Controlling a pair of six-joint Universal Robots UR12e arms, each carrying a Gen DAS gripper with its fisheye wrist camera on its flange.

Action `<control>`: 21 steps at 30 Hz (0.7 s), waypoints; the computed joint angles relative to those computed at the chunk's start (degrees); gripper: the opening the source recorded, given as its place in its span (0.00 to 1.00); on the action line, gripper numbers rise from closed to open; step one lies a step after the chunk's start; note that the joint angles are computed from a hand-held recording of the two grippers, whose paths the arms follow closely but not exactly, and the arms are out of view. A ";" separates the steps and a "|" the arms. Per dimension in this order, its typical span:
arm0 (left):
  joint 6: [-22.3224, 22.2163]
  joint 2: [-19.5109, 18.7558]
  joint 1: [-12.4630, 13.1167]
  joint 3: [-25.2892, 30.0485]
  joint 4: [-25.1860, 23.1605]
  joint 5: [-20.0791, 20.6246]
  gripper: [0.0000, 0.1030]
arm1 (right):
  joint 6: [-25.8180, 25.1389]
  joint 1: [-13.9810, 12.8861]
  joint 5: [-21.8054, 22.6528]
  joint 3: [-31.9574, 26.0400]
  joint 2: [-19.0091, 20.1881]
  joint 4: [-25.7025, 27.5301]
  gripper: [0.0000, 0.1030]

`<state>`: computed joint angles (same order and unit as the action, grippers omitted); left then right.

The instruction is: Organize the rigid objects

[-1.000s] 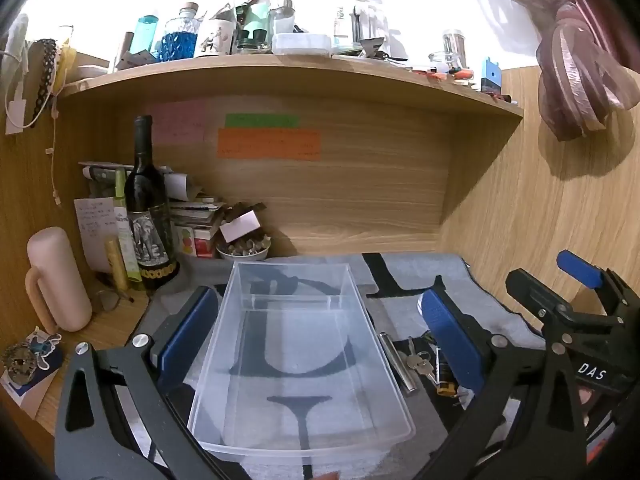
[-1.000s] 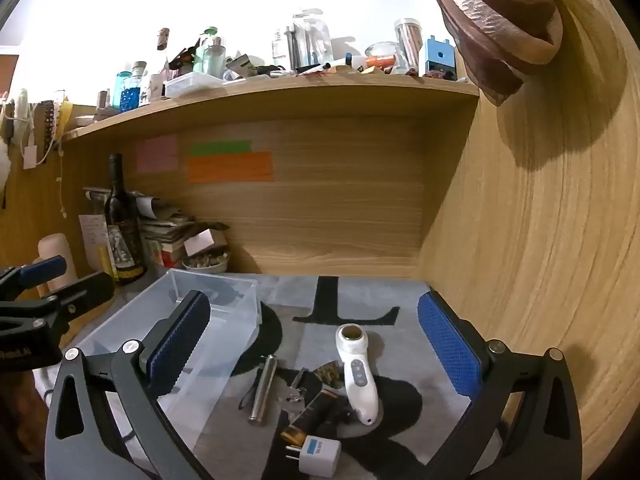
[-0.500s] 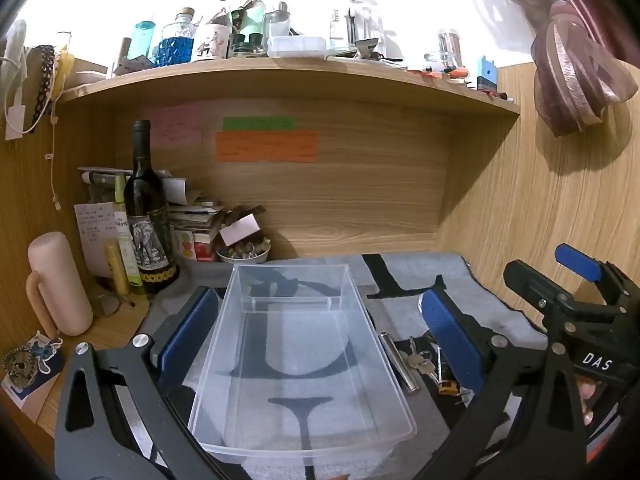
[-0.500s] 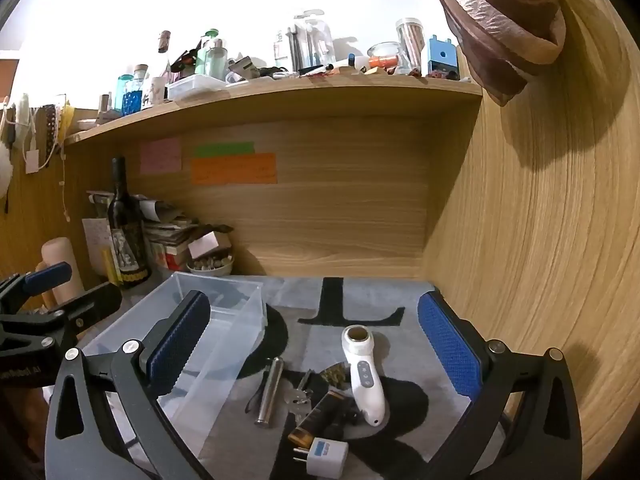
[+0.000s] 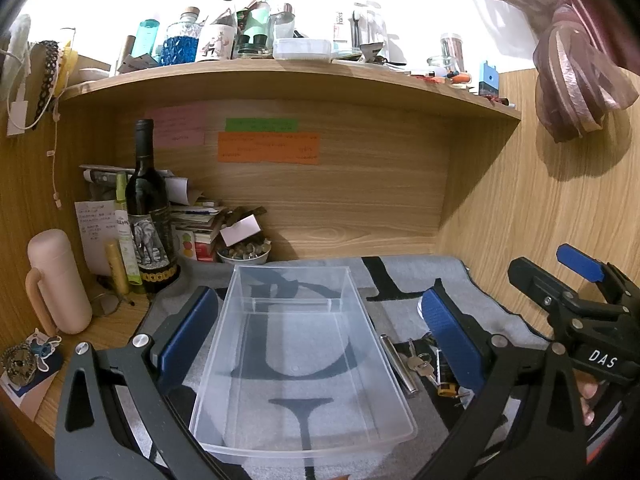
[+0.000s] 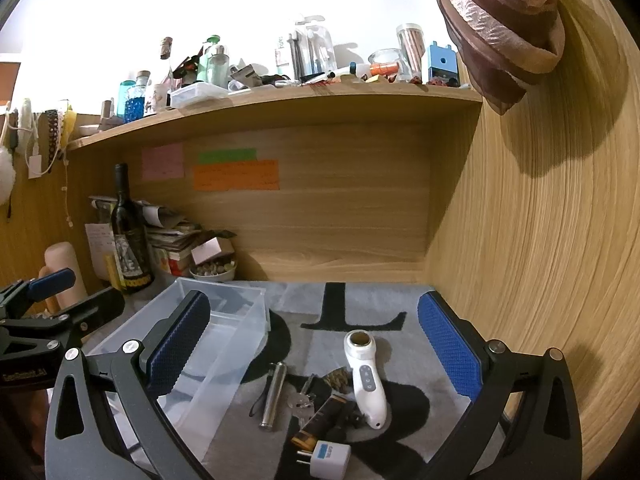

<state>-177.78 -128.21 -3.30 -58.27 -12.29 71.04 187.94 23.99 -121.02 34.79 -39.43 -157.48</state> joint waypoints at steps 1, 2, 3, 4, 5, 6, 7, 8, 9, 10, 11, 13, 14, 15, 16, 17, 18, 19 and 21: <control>-0.10 0.00 0.05 0.01 0.02 -0.14 1.00 | 0.00 0.01 -0.03 -0.05 0.02 0.03 1.00; -0.21 0.00 0.08 0.01 0.04 -0.20 1.00 | -0.04 0.01 0.03 -0.10 0.04 0.10 1.00; -0.18 0.01 0.08 -0.01 0.02 -0.21 1.00 | -0.17 0.02 0.15 -0.09 0.01 0.16 1.00; -0.27 0.02 0.12 -0.01 -0.03 -0.36 1.00 | -0.34 0.06 0.14 -0.20 0.06 0.27 1.00; -0.33 0.01 0.14 0.03 -0.10 -0.43 1.00 | -0.53 0.13 -0.01 -0.33 0.16 0.28 1.00; -0.33 0.02 0.12 -0.05 -0.02 -0.34 1.00 | -0.71 0.18 -0.08 -0.44 0.23 0.30 1.00; -0.31 0.01 0.11 -0.03 -0.04 -0.29 1.00 | -0.83 0.20 -0.05 -0.55 0.28 0.35 1.00; -0.31 -0.01 0.10 0.03 -0.15 -0.32 1.00 | -0.94 0.25 -0.07 -0.85 0.40 0.49 1.00; -0.33 -0.01 0.13 0.00 -0.12 -0.42 1.00 | -1.03 0.22 -0.01 -0.83 0.41 0.41 1.00; -0.35 -0.02 0.13 0.05 -0.24 -0.54 1.00 | -1.12 0.24 -0.03 -0.84 0.43 0.32 1.00; -0.41 -0.04 0.18 0.10 -0.36 -0.79 1.00 | -1.20 0.28 -0.13 -1.07 0.54 0.33 1.00; -0.62 -0.05 0.32 0.17 -0.53 -1.47 1.00 | -1.26 0.27 -0.20 -0.99 0.53 0.17 1.00; -0.65 -0.06 0.32 0.15 -0.41 -1.47 1.00 | -1.30 0.25 -0.19 -0.83 0.47 0.04 1.00; -0.60 -0.07 0.32 0.18 -0.39 -1.38 1.00 | -1.35 0.23 -0.26 -0.71 0.42 -0.06 1.00; -0.61 -0.04 0.33 0.09 -0.17 -1.35 1.00 | -1.35 0.23 -0.34 -0.64 0.40 -0.13 1.00; -0.64 -0.08 0.34 0.14 -0.07 -1.42 1.00 | -1.36 0.23 -0.38 -0.64 0.39 -0.15 1.00; -0.66 -0.04 0.36 0.03 0.09 -1.47 1.00 | -1.36 0.22 -0.32 -0.64 0.38 -0.16 1.00; -0.66 0.03 0.36 -0.14 0.31 -1.46 1.00 | -1.35 0.18 -0.21 -0.30 0.22 -0.45 1.00; -0.66 0.11 0.37 -0.39 0.64 -1.57 1.00 | -1.47 0.20 -0.27 -0.33 0.24 -0.59 1.00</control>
<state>-178.44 -128.10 -2.93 -58.66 -11.65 69.47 186.47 24.19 -121.29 34.46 -39.19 -158.07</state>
